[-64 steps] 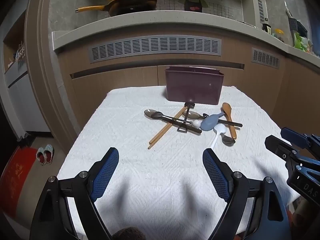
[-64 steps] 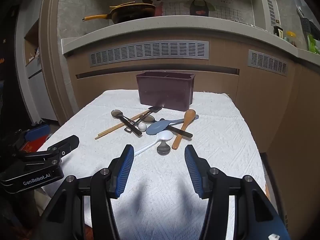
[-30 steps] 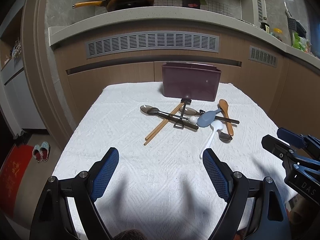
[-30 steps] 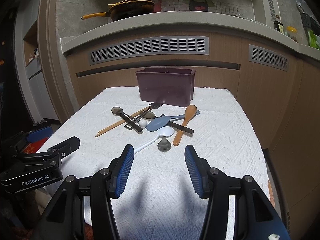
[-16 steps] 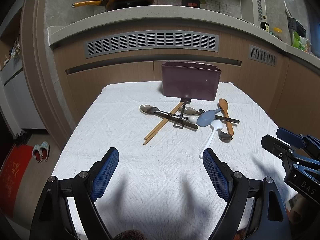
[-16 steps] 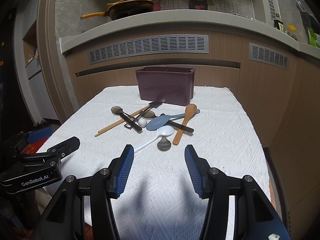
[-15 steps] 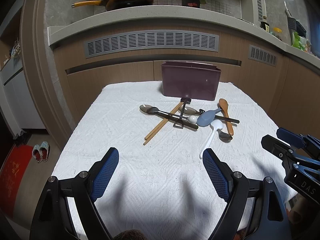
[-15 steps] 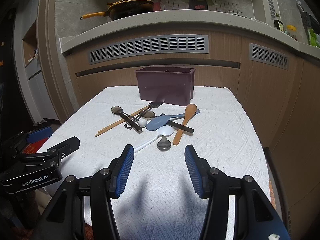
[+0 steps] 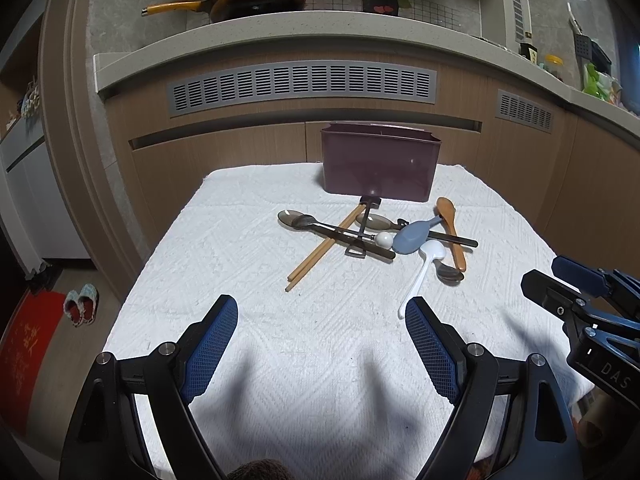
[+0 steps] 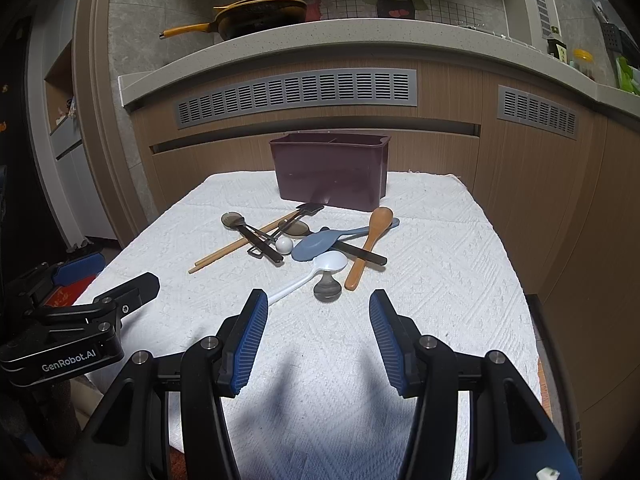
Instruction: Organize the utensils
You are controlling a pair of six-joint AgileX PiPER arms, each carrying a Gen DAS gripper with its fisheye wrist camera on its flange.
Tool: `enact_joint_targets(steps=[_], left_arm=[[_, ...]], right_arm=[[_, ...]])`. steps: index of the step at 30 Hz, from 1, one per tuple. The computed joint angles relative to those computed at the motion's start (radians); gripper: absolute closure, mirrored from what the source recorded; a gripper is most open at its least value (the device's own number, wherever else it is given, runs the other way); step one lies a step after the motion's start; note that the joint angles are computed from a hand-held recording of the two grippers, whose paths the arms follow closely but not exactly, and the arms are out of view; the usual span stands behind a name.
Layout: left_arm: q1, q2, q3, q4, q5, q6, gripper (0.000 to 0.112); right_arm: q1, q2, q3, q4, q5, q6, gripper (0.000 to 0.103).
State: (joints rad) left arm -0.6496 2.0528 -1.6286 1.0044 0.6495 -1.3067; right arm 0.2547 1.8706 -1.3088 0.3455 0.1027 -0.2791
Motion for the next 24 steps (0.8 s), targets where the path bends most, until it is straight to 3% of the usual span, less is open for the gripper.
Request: enact_joint_targets(steps=[18,24], left_arm=[[0.006,0.010,-0.015,-0.031,-0.006,0.030,0.027],[0.085,0.032,-0.062,-0.174,-0.103,0.209,0.027]], right_arm=[[-0.004,0.004,-0.004,0.033,0.004,-0.033,0.053],[-0.020,0.041,-0.054,0.034,0.019,-0.067,0.054]])
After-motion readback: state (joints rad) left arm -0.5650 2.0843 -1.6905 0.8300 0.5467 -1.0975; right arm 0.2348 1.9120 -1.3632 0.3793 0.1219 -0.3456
